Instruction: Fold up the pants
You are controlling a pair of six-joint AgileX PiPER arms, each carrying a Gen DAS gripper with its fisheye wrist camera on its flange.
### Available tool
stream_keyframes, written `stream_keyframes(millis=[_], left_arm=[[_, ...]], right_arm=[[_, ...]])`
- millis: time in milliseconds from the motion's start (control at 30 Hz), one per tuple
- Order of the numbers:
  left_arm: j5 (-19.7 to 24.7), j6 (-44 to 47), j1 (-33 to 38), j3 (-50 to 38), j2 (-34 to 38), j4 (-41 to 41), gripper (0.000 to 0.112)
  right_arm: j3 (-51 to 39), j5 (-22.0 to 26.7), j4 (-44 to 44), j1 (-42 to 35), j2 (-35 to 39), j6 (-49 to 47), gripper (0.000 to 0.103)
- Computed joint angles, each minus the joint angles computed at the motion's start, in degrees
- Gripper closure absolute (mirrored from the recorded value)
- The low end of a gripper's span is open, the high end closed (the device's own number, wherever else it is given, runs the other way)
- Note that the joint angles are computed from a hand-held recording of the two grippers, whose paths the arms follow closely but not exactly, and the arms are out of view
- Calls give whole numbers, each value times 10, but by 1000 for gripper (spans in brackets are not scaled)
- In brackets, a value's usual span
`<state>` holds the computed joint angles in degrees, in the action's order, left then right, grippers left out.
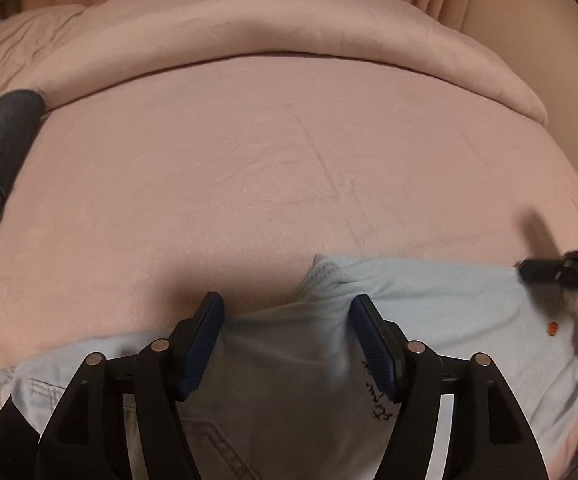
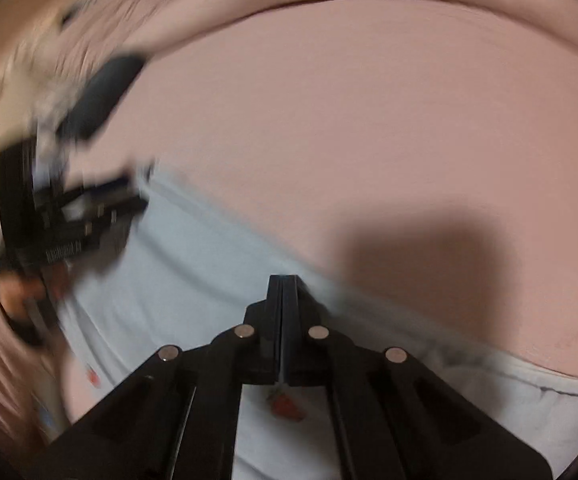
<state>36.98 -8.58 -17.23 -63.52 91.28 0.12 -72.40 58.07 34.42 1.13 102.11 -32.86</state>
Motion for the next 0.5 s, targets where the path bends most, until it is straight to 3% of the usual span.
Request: stream_keyframes(millis=[33, 67, 133, 200, 267, 333, 400, 467, 500], left_arm=[[5, -17, -8, -3, -2, 21, 42], [10, -28, -13, -4, -7, 34, 42], [20, -32, -18, -3, -24, 41, 42], [20, 10, -8, 4, -44, 9, 42], [24, 24, -10, 3, -42, 3, 42], [30, 1, -16, 14, -41, 32, 42], [22, 6, -9, 15, -24, 16, 42], [11, 18, -1, 25, -32, 1, 42], [8, 24, 1, 27, -33, -5, 42]], right_arm=[[-12, 10, 7, -15, 7, 4, 103], [-13, -4, -8, -12, 0, 17, 86], [1, -36, -61, -23, -38, 18, 63], [-32, 24, -21, -54, -36, -38, 55], [-51, 79, -6, -73, -36, -98, 35], [-48, 63, -50, -66, -47, -139, 32], [-65, 74, -83, -59, -26, -163, 37], [-98, 98, -139, -18, 16, -149, 70], [-95, 88, -170, 3, 20, -139, 70]])
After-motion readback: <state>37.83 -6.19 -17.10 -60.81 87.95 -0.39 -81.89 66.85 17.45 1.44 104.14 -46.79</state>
